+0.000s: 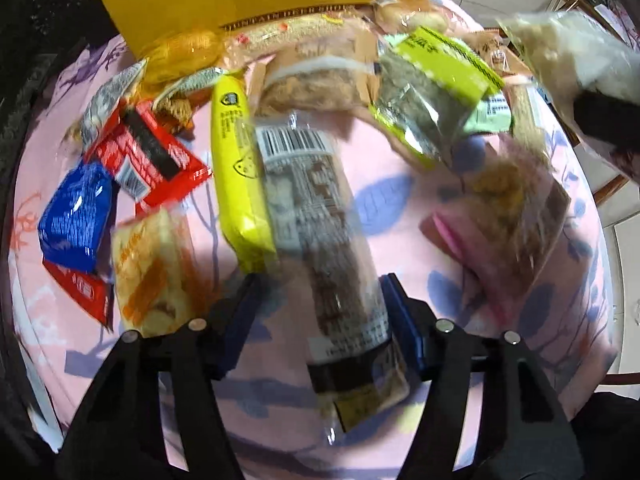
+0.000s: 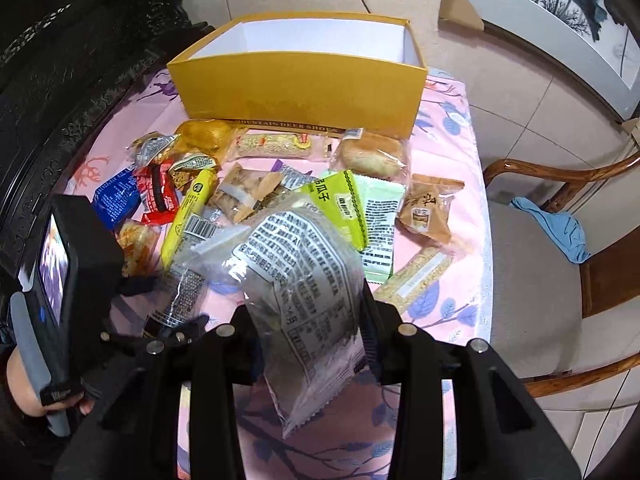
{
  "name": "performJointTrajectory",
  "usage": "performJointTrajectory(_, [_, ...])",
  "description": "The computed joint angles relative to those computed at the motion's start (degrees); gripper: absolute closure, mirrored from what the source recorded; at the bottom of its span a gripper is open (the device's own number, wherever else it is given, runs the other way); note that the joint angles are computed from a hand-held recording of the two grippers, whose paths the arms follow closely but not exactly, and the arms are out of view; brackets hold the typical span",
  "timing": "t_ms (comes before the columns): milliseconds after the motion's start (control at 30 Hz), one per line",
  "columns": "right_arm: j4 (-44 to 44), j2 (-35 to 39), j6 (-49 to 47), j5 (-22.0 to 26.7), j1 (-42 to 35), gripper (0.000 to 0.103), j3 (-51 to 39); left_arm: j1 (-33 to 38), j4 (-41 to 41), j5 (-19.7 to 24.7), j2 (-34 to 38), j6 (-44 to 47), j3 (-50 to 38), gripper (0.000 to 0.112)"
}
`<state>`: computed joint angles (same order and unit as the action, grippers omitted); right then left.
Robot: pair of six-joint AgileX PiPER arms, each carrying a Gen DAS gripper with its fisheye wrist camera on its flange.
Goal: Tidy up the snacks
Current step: 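Grasp the clear brown-labelled bar snack with the left tool while the right tool grasps a clear printed snack bag, then carry both snacks over the yellow box and open both tools to drop them in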
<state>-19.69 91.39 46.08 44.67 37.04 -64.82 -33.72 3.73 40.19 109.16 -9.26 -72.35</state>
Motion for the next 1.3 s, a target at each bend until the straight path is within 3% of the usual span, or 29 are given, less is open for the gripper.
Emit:
performJointTrajectory(67, [0.61,0.16,-0.65,-0.03,-0.25,0.064,-0.24,0.48,-0.39,-0.93,0.14,0.70,-0.63,0.080])
performJointTrajectory(133, [0.64,0.33,-0.79,-0.02,0.08,0.064,-0.72,1.23,-2.57,0.38,1.14,2.32,-2.60,0.085])
performJointTrajectory(233, [0.47,0.29,-0.47,-0.08,0.88,0.064,-1.22,3.41,-8.23,1.56,0.61,6.06,-2.71,0.086])
performJointTrajectory(333, [1.07,-0.02,-0.59,-0.27,1.38,0.064,-1.65,6.85,-12.00,-0.22,-5.47,10.60,2.65,0.086])
performJointTrajectory(467, [1.07,-0.56,-0.25,0.17,2.37,0.063,-3.39,9.41,-13.44,0.26,-10.19,10.76,1.05,0.086])
performJointTrajectory(667, [-2.09,-0.81,0.83,3.30,4.00,0.063,-9.35,11.06,-12.77,5.19,-9.95,7.03,-9.94,0.085])
performJointTrajectory(1133, [-3.38,-1.30,0.53,4.46,3.90,0.064,-11.63,9.00,-11.98,4.70,-13.93,4.34,-7.19,0.085])
performJointTrajectory(1300, [0.00,1.47,-4.48,3.20,-0.66,0.063,-15.41,9.68,-12.71,8.08,-8.80,5.71,-15.65,0.084])
